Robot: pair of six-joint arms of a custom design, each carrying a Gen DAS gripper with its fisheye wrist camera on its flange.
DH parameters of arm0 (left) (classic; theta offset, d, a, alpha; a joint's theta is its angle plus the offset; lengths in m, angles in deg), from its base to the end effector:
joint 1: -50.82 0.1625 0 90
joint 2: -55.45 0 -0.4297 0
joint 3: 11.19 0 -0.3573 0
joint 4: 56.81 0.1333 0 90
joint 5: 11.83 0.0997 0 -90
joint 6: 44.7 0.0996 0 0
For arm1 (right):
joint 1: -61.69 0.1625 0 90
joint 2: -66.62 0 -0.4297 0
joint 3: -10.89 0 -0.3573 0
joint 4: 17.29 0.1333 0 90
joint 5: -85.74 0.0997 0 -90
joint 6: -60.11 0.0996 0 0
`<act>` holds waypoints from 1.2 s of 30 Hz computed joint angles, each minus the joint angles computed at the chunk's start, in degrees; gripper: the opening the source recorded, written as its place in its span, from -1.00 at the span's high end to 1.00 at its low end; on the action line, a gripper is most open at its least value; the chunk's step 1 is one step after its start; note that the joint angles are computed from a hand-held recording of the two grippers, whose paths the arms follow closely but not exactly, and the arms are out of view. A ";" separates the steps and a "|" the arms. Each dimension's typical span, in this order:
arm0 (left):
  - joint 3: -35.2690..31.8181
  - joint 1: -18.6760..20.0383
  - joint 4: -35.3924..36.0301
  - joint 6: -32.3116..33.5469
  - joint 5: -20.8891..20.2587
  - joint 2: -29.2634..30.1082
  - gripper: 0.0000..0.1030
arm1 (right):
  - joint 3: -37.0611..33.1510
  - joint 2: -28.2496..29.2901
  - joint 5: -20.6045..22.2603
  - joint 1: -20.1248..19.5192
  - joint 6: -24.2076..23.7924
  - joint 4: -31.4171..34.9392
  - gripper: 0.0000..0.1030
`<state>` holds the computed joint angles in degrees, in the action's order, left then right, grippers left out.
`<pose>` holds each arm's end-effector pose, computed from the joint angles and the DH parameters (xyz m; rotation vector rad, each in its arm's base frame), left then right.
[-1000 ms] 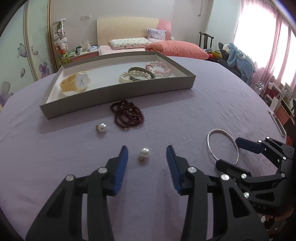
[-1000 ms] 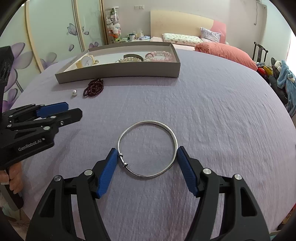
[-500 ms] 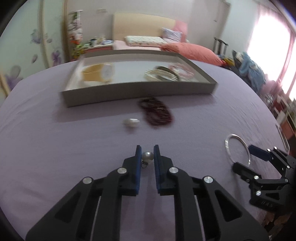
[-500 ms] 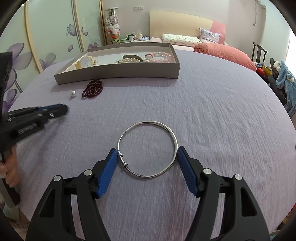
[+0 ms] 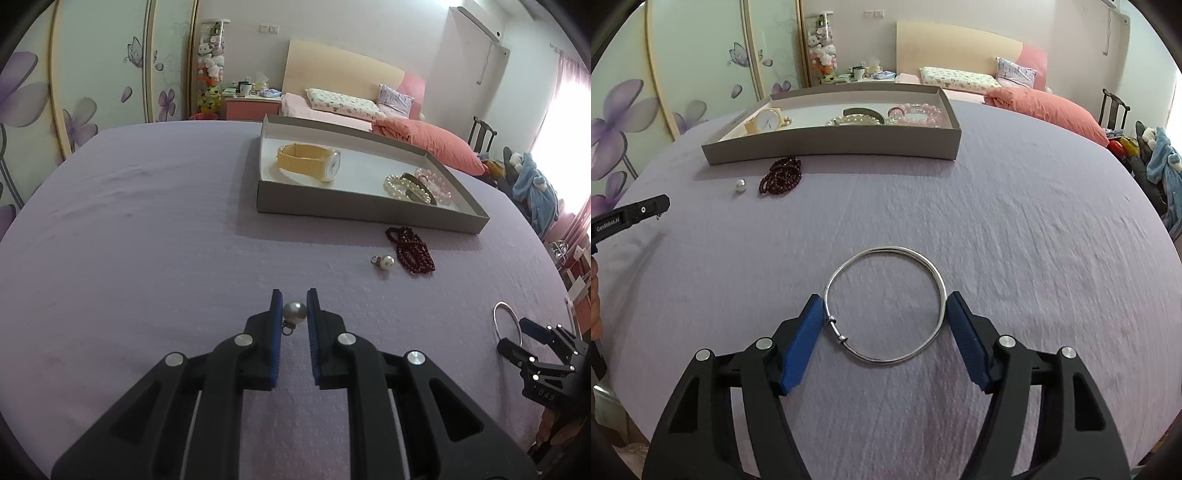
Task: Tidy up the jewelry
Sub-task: 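Lift the silver bangle and pearl stud and carry them over the grey tray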
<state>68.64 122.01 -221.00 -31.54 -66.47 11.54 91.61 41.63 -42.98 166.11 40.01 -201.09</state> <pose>-0.0538 -0.7502 0.2489 0.4099 2.4044 -0.8782 0.2473 -0.6768 0.0491 0.4224 -2.3135 0.7639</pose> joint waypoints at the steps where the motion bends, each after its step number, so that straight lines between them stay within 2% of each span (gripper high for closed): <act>1: 0.16 -0.02 -0.28 0.08 -0.12 -0.03 0.73 | 0.18 0.02 0.12 0.00 0.10 -0.42 -0.32; 17: 3.01 -1.00 -3.39 1.46 -1.00 -1.01 0.73 | 1.56 -0.74 3.85 0.56 -1.30 -5.32 -0.32; 23: 3.18 -1.03 -3.47 1.65 -1.05 -1.04 0.73 | -1.39 0.65 -0.80 0.57 -1.00 2.00 -0.32; 30: 3.38 -1.05 -3.65 1.70 -1.26 -1.11 0.73 | -3.15 0.68 -1.11 0.52 -0.01 5.99 -0.37; 32: 3.43 -1.08 -3.68 1.76 -1.38 -1.11 0.73 | -3.97 1.05 -1.38 0.49 -0.05 6.58 -0.47; 35: 3.50 -1.11 -3.66 1.84 -1.34 -1.13 0.73 | -4.42 0.93 -0.15 0.06 0.23 7.61 -0.50; 36: 3.40 -1.14 -3.54 1.82 -1.28 -1.10 0.73 | -3.71 0.73 0.70 -0.09 -1.17 6.30 -0.47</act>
